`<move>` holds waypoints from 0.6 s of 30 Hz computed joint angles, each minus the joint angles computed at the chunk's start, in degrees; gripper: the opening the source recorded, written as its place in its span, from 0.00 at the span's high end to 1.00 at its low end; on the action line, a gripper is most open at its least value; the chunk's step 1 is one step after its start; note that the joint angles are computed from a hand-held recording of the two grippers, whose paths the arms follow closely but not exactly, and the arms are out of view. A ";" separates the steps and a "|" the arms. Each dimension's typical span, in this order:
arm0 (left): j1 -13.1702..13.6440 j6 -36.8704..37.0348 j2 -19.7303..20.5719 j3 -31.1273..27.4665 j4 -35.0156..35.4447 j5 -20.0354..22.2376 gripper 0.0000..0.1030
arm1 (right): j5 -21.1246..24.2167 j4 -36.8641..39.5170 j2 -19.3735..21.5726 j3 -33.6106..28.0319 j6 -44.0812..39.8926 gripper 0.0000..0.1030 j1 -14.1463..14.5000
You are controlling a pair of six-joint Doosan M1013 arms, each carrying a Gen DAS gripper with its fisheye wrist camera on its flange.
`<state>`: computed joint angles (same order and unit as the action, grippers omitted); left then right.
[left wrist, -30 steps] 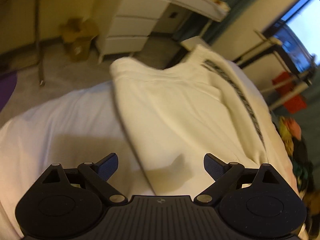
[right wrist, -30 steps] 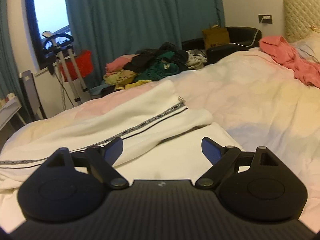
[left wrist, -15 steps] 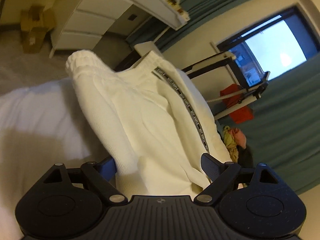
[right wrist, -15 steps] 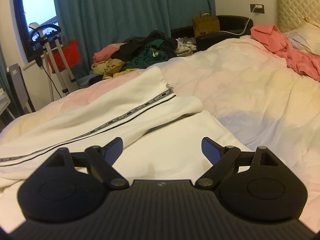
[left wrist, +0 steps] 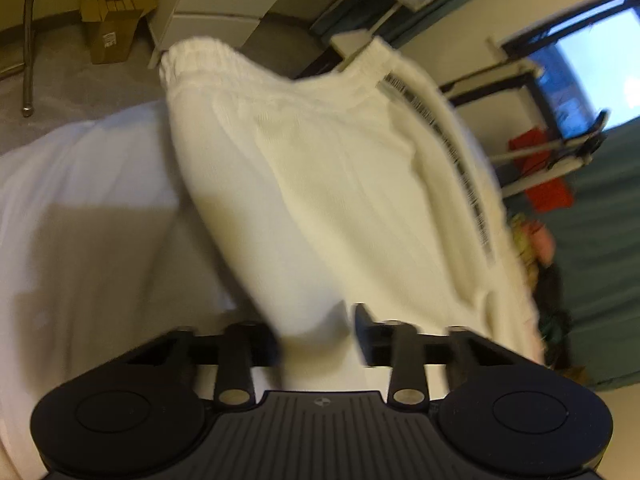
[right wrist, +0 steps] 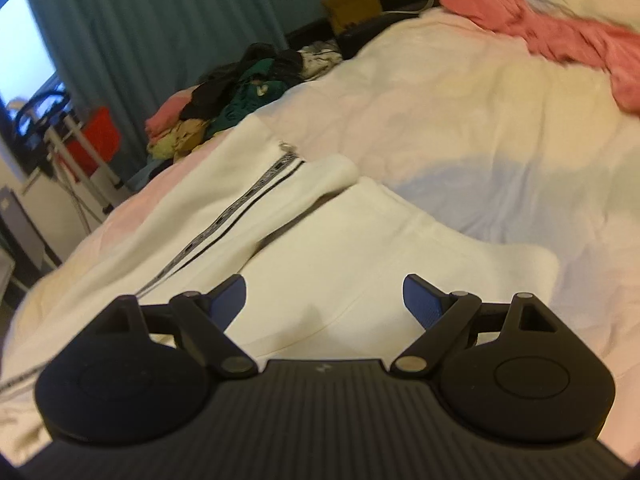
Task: Fold clothes
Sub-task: 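Grasp the ribbed cuff with the left gripper and lift it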
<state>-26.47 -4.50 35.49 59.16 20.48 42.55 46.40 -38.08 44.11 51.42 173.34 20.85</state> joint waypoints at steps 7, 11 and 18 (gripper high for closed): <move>-0.23 -4.39 -1.92 3.59 1.48 -2.72 0.81 | 7.18 0.43 0.46 -0.51 7.80 0.16 -0.48; 0.27 -3.90 -0.95 2.57 -0.39 -1.91 0.81 | 15.65 -1.43 1.60 -2.11 13.34 0.16 -0.43; 0.60 -4.97 -0.27 2.07 -1.07 -2.40 0.81 | 17.38 3.20 0.96 0.51 20.09 0.16 -1.75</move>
<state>-25.87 -9.46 35.22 61.23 19.41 40.16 63.78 -34.88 45.07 51.93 193.42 19.10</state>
